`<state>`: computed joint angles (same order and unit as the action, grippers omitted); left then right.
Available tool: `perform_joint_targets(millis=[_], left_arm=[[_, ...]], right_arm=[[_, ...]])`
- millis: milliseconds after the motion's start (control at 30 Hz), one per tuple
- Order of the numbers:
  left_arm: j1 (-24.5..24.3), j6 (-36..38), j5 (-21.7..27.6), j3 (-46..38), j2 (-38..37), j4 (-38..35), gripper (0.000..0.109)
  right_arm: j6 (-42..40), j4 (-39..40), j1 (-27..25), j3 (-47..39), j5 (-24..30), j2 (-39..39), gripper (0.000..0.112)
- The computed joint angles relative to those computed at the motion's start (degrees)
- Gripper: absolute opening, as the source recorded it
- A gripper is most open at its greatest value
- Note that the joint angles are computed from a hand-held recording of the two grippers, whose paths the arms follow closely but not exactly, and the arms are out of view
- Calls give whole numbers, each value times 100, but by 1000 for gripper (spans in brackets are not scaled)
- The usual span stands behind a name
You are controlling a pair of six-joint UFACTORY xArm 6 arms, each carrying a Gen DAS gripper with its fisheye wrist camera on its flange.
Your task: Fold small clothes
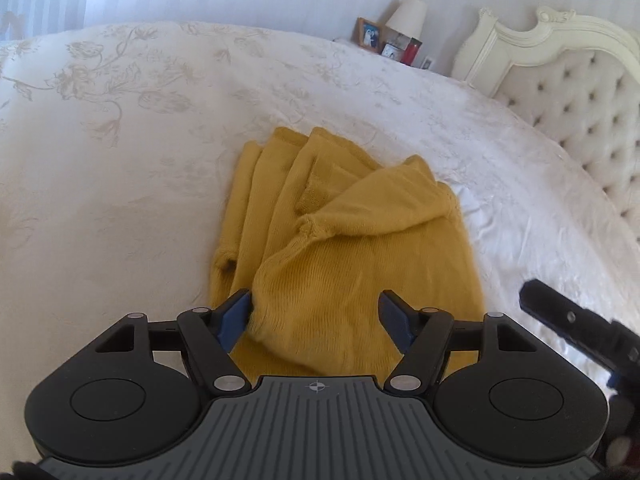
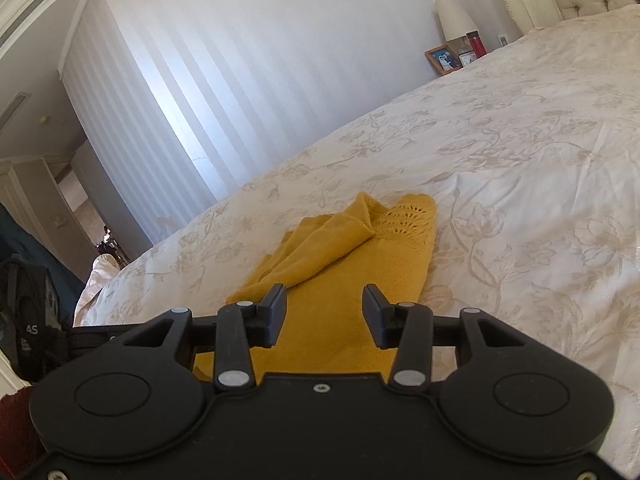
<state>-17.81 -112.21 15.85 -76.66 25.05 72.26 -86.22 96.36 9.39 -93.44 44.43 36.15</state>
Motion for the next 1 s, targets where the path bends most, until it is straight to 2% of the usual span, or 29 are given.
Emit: perform_joint_targets(millis=[67, 133, 167, 200, 300, 433, 533, 667, 767, 833, 933, 967, 1000], left_arm=[[62, 232, -128, -124, 170, -204, 68], [37, 210, -37, -145, 216, -180, 51], [2, 172, 90, -123, 197, -147, 24], [4, 210, 89, -74, 167, -188, 6], [95, -307, -186, 87, 1, 133, 5], [-70, -1186, 191, 455, -564, 894, 4], [22, -935, -23, 638, -607, 369, 4], [62, -603, -24, 732, -452, -290, 5], [-99, -80, 422, 623, -423, -451, 7], [-221, 324, 794, 507, -428, -649, 8], [-612, 849, 1994, 174, -433, -379, 8], [-701, 1044, 2241, 63, -418, -258, 15], [-751, 1210, 2362, -42, -397, -154, 39]], right_arm=[[-9, -36, 14, 5, -28, -3, 53], [0, -50, 17, 3, -54, -2, 53], [22, -52, 14, -6, -51, 5, 53], [51, -51, 12, -24, -51, 17, 53], [109, -80, 14, -71, -58, 50, 53], [62, -133, 23, -47, -47, 25, 53], [132, -228, 42, -97, -5, 57, 53], [105, -488, 96, -76, -36, 48, 53], [287, -824, 135, -164, 32, 121, 62], [445, -1127, 188, -220, 47, 172, 63], [877, -1958, 332, -340, -145, 291, 63], [872, -2094, 380, -312, -248, 285, 63], [785, -2113, 418, -261, -341, 254, 63]])
